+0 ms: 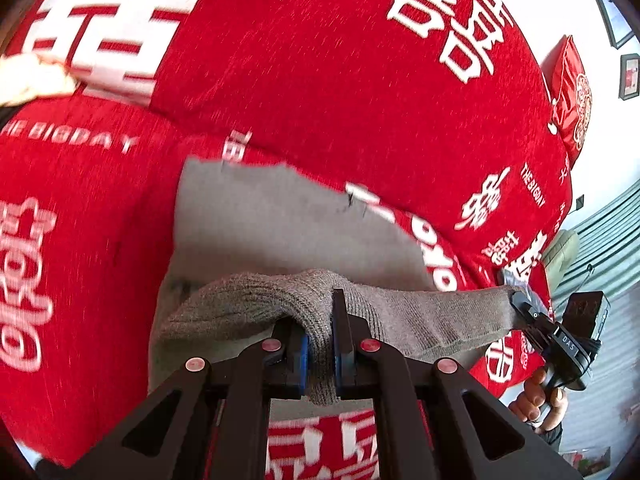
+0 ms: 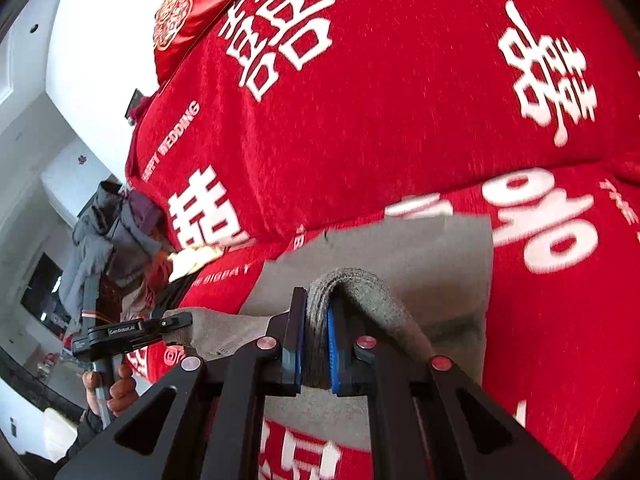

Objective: Fold small clothes
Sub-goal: 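Pinch the hem with the right tool while the left tool pinches it, folding toward the collar, then open both tools to release the folded hem on the body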

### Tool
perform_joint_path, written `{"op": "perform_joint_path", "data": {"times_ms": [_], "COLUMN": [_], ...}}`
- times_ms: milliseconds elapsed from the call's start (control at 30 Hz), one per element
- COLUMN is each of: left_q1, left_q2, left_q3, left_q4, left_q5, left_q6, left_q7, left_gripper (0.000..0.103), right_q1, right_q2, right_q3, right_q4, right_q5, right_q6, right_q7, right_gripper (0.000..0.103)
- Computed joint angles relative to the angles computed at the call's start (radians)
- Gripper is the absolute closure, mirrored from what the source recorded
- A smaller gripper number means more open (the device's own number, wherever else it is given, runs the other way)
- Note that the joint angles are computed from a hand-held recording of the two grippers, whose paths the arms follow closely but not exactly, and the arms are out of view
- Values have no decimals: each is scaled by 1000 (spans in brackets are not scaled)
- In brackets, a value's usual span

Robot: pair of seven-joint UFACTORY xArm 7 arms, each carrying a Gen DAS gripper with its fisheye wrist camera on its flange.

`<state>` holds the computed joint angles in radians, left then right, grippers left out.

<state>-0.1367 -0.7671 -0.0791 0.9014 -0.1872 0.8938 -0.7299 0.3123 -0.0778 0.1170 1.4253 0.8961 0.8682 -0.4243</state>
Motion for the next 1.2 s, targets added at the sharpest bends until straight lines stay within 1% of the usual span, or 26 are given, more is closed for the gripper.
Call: {"op": "perform_joint_path", "data": {"times_ms": [133, 200, 233, 300, 333, 467, 567, 600, 633, 667, 700, 733, 767, 800, 833, 867, 900, 967, 1000, 1033, 1067, 1100, 1133, 1167, 1200], "left_q1": [15, 14, 19, 26, 34, 54, 85, 75, 70, 69, 68, 75, 80, 87, 101, 116, 129, 113, 143, 162, 171, 179, 172, 159, 141], "left_q2": [127, 206, 240, 320, 349, 465, 520, 533, 535, 531, 520, 513, 505, 482, 459, 433, 413, 400, 383, 376, 378, 387, 407, 428, 471], "left_q3": [36, 67, 74, 91, 92, 95, 74, 94, 112, 122, 136, 137, 141, 146, 137, 126, 121, 155, 128, 102, 85, 53, 21, 7, -21], "left_q4": [72, 98, 111, 140, 151, 182, 192, 192, 185, 177, 160, 157, 152, 134, 113, 91, 79, 90, 90, 101, 114, 136, 164, 182, 218], "left_q5": [14, -7, -11, -24, -25, -41, -21, -58, -122, -167, -220, -232, -248, -274, -266, -249, -231, -236, -189, -115, -58, 23, 99, 140, 198], "left_q6": [-43, -67, -70, -79, -81, -101, -91, -76, -70, -73, -83, -81, -85, -111, -148, -195, -220, -197, -185, -160, -133, -91, -43, -17, 24], "left_q7": [50, 82, 93, 123, 131, 173, 157, 164, 194, 218, 250, 254, 261, 260, 229, 189, 158, 159, 126, 96, 79, 64, 69, 79, 91], "left_gripper": [94, 94, 94, 94, 94, 94, 94, 93, 93, 93, 91, 71, 54, 18, 1, 1, 1, 1, 1, 1, 1, 1, 1, 1, 1], "right_q1": [-2, 3, 1, 12, 20, 24, 26, 15, 0, -7, -1, 8, 16, 21, 31, 37, 41, 53, 63, 75, 90, 107, 128, 151, 174], "right_q2": [174, 279, 317, 426, 474, 613, 676, 676, 669, 649, 636, 621, 602, 589, 576, 567, 560, 575, 592, 611, 634, 658, 691, 729, 768], "right_q3": [29, 47, 55, 60, 57, 60, 64, 77, 92, 98, 91, 81, 75, 73, 68, 66, 69, 71, 70, 69, 66, 62, 53, 42, 29], "right_q4": [195, 299, 335, 441, 487, 616, 684, 679, 664, 633, 617, 604, 581, 564, 548, 536, 525, 553, 583, 614, 649, 688, 739, 798, 857], "right_q5": [-95, -176, -204, -293, -339, -446, -518, -514, -501, -499, -520, -550, -578, -596, -622, -636, -645, -664, -679, -694, -711, -732, -759, -787, -815], "right_q6": [-21, -39, -40, -31, -28, -1, 42, 50, 52, 42, 44, 48, 41, 34, 29, 17, 6, 30, 56, 81, 105, 136, 175, 215, 251], "right_q7": [94, 164, 191, 283, 328, 445, 499, 499, 488, 476, 475, 473, 461, 450, 442, 440, 428, 428, 431, 431, 436, 439, 448, 457, 468], "right_gripper": [93, 93, 93, 93, 93, 95, 95, 95, 94, 94, 92, 86, 81, 68, 50, 43, 40, 40, 40, 40, 40, 40, 40, 40, 40]}}
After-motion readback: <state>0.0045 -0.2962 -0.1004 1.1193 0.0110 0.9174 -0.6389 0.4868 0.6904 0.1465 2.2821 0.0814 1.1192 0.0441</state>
